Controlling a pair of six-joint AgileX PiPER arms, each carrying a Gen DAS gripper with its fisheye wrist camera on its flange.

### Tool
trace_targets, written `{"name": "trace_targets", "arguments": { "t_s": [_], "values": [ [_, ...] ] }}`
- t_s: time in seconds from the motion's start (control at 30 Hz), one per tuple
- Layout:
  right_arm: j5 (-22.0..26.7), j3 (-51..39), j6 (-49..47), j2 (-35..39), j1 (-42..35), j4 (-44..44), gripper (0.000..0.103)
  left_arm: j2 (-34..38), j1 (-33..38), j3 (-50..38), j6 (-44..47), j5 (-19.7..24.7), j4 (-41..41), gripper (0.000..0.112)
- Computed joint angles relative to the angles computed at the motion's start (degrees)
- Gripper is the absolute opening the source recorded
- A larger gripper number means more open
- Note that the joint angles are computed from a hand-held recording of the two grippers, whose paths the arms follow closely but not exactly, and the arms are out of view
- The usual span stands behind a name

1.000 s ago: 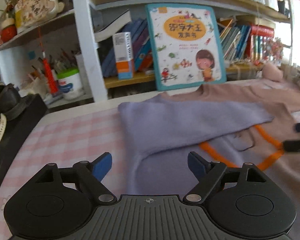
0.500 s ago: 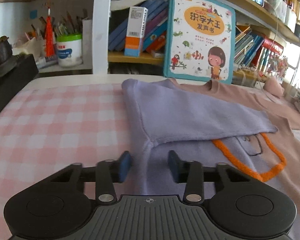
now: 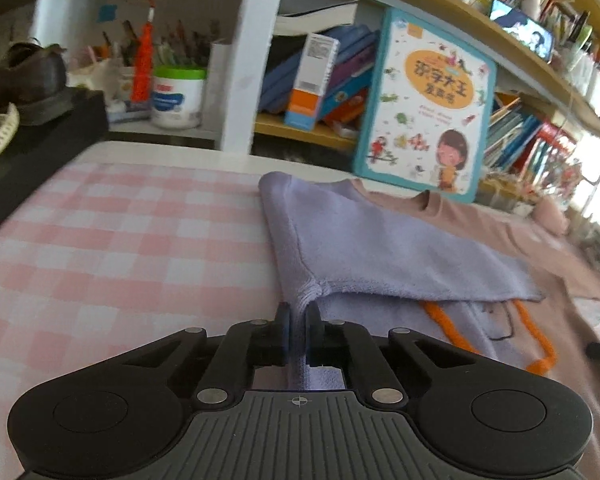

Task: Fold clothes
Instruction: 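Fold the lavender side edge inward toward the sweater center and release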

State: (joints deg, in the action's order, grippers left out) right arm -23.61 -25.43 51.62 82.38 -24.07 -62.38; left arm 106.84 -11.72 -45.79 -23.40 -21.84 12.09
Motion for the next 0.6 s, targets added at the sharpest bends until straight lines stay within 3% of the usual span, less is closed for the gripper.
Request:
{"name": "trace_targets", "arguments": {
  "t_s": [0.23, 0.33, 0.47, 0.6],
  "values": [
    [2.4, -0.7, -1.2, -0.1, 3.5, 2.1, 0.011, 0.0, 1.2, 0.9, 0.7, 0.3, -1.3, 0.011],
    [2.2, -1.0, 0.2, -0.2, 2.9, 1.1, 0.012, -0.8, -0.9, 1.3, 10.2, 0.4, -10.6, 0.012],
    [1.5, -0.9, -1.3, -0.9, 1.9, 3.6, 0.018, -3.3, -5.5, 3.8, 25.2, -4.2, -22.0, 0.013],
    [0.8, -1.3, -5.2, -1.3, 1.8, 9.9, 0.021, -4.6, -5.9, 4.9, 15.6, -7.3, -9.3, 0.014]
  ]
}}
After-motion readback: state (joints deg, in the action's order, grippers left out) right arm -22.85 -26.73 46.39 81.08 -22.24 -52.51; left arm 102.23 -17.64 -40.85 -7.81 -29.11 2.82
